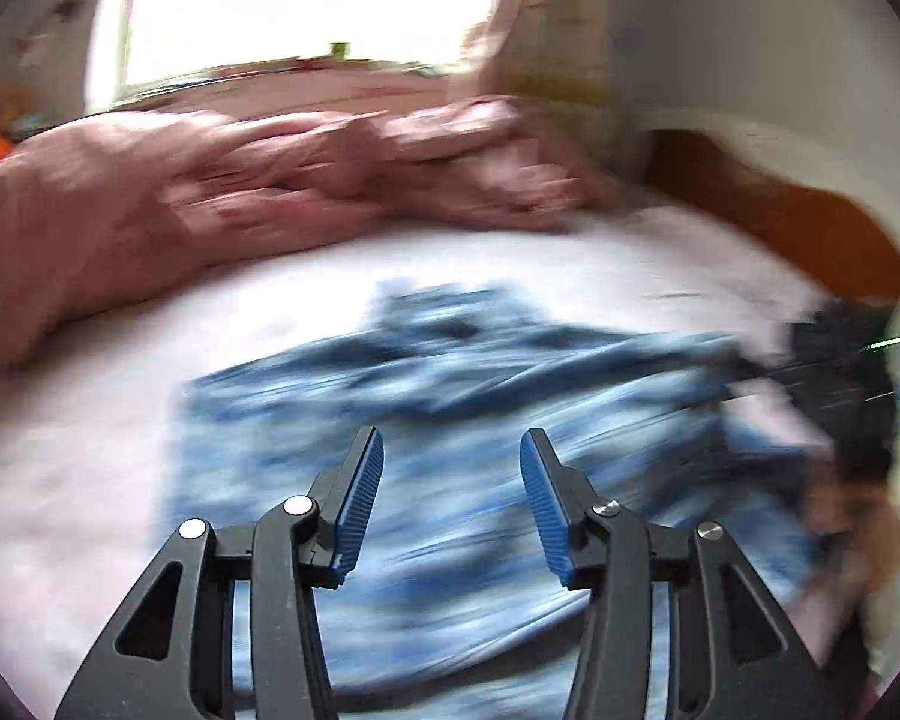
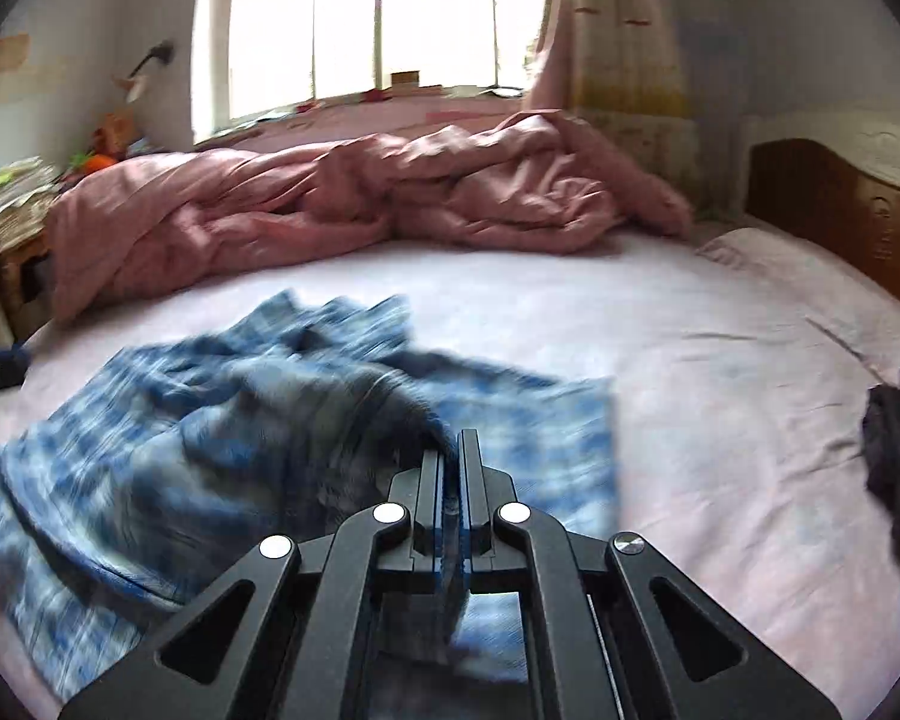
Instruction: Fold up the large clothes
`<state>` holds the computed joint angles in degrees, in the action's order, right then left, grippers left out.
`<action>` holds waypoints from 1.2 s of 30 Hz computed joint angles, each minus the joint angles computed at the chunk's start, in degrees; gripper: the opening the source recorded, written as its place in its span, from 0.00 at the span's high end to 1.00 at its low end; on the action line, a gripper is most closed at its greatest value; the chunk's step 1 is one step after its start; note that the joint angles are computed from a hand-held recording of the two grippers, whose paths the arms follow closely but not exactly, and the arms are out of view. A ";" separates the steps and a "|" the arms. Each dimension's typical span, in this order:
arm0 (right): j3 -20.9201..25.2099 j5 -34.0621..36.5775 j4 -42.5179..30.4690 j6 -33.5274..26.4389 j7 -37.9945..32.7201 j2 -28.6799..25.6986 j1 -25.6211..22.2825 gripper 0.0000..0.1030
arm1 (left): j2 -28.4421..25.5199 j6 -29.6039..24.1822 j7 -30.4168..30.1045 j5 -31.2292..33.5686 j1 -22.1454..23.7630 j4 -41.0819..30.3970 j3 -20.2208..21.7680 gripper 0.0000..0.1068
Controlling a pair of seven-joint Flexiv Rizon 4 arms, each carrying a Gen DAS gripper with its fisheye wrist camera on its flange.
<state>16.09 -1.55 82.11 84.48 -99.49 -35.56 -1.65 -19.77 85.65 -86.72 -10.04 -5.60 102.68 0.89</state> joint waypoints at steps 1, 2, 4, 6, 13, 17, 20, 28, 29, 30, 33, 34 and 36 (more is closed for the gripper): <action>-1.04 -0.11 -1.34 -0.67 1.07 -0.31 0.39 0.96 | -0.20 -2.48 -7.25 7.58 -1.71 -1.81 4.67 0.56; -2.49 -0.72 -2.24 -1.66 2.02 -0.46 1.13 0.96 | -0.58 -4.01 -10.78 11.44 -3.30 -2.94 7.98 0.56; -3.83 -1.40 -3.11 -3.39 2.86 -0.69 1.68 0.96 | -2.23 -6.40 -13.95 13.21 -7.87 -4.57 15.48 0.56; -4.62 -1.64 -4.96 -4.82 3.87 -1.82 2.33 0.96 | -3.91 -7.47 -16.41 13.74 -6.85 -5.77 16.12 0.56; -5.58 -7.18 -10.46 -5.13 10.84 -4.42 4.39 0.96 | -7.44 -8.88 -21.52 14.63 -0.73 -6.64 12.52 0.56; -1.75 -1.17 -12.11 2.90 2.95 -3.94 2.96 0.96 | -7.07 -6.95 -21.67 13.71 1.11 -4.34 10.64 0.56; -11.32 -6.24 -22.21 -17.21 10.97 -9.12 8.30 0.96 | -6.94 -5.54 -22.16 14.29 0.03 -4.25 11.79 0.56; -13.20 -5.65 -32.07 -30.22 14.94 -16.25 8.76 0.82 | -7.72 -6.51 -23.96 18.78 -3.26 -6.59 15.19 0.53; -15.20 -6.80 -30.58 -28.28 16.72 -15.73 9.45 0.72 | -7.65 -6.25 -24.38 19.30 -3.51 -6.62 15.47 0.53; -18.17 -8.80 -27.71 -24.48 19.18 -14.61 10.54 0.65 | -7.47 -5.65 -24.53 19.71 -3.53 -6.46 15.47 0.52; -21.35 -12.20 -18.54 -12.56 22.62 -10.58 10.92 0.37 | -6.74 -3.62 -26.88 22.50 -5.88 -6.08 18.23 0.47; -21.05 -12.74 -16.83 -11.23 22.94 -9.49 10.44 0.37 | -6.41 -3.04 -27.84 23.52 -6.76 -5.94 19.29 0.45; -17.83 -11.90 -12.56 -8.83 21.67 -6.47 7.82 0.37 | -5.29 -1.37 -29.43 25.41 -8.16 -5.14 20.80 0.42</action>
